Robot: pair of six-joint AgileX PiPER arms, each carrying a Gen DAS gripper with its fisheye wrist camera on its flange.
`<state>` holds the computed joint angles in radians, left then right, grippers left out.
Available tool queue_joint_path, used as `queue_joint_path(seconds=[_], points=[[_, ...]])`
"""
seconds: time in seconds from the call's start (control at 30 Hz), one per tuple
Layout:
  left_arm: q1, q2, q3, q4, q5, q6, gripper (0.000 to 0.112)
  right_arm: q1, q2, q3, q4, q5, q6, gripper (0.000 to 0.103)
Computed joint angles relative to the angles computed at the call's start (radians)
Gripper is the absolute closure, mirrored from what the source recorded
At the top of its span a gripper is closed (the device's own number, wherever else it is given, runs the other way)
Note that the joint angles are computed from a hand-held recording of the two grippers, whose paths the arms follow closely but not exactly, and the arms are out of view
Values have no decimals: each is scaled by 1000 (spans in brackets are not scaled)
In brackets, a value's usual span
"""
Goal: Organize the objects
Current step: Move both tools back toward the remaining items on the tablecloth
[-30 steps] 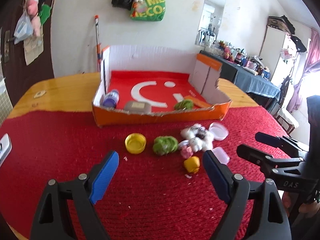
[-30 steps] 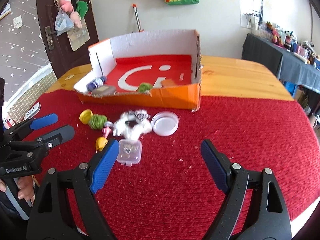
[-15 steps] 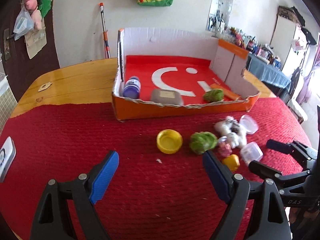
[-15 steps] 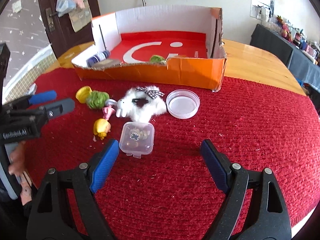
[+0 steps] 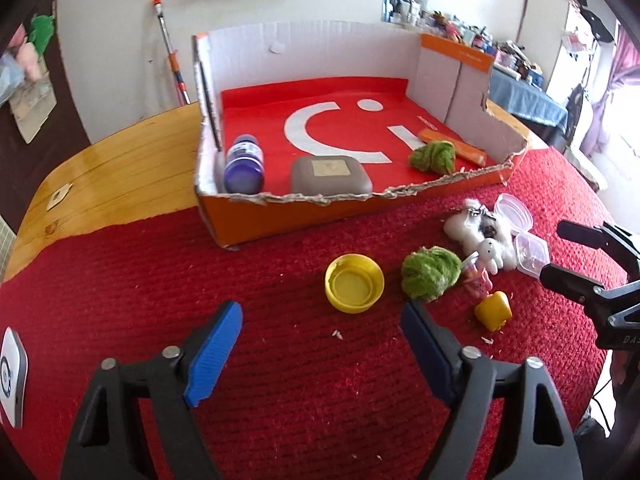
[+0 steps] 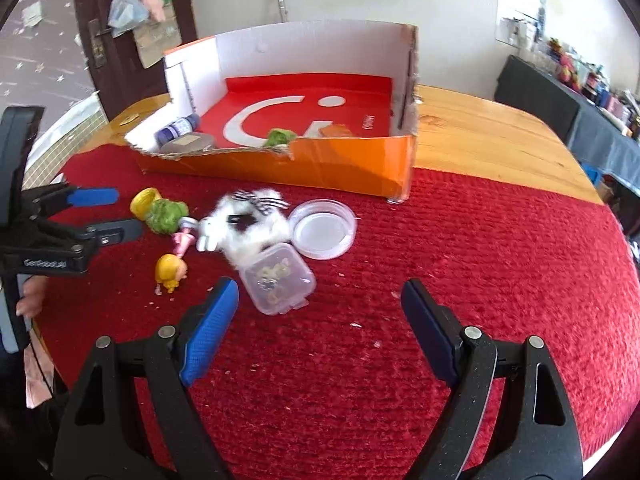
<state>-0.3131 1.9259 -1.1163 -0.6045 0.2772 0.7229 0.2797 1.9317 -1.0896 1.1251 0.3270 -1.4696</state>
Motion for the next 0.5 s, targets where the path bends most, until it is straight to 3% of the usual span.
queue_joint_path(seconds=[0.2,0.5], points=[[-7,10,-15,36,7,-7,35,31,28,-40,-123,-10,84,21],[-5,22,-36,-31,24,62,50,49,46,-63,-190,-2,132,39]])
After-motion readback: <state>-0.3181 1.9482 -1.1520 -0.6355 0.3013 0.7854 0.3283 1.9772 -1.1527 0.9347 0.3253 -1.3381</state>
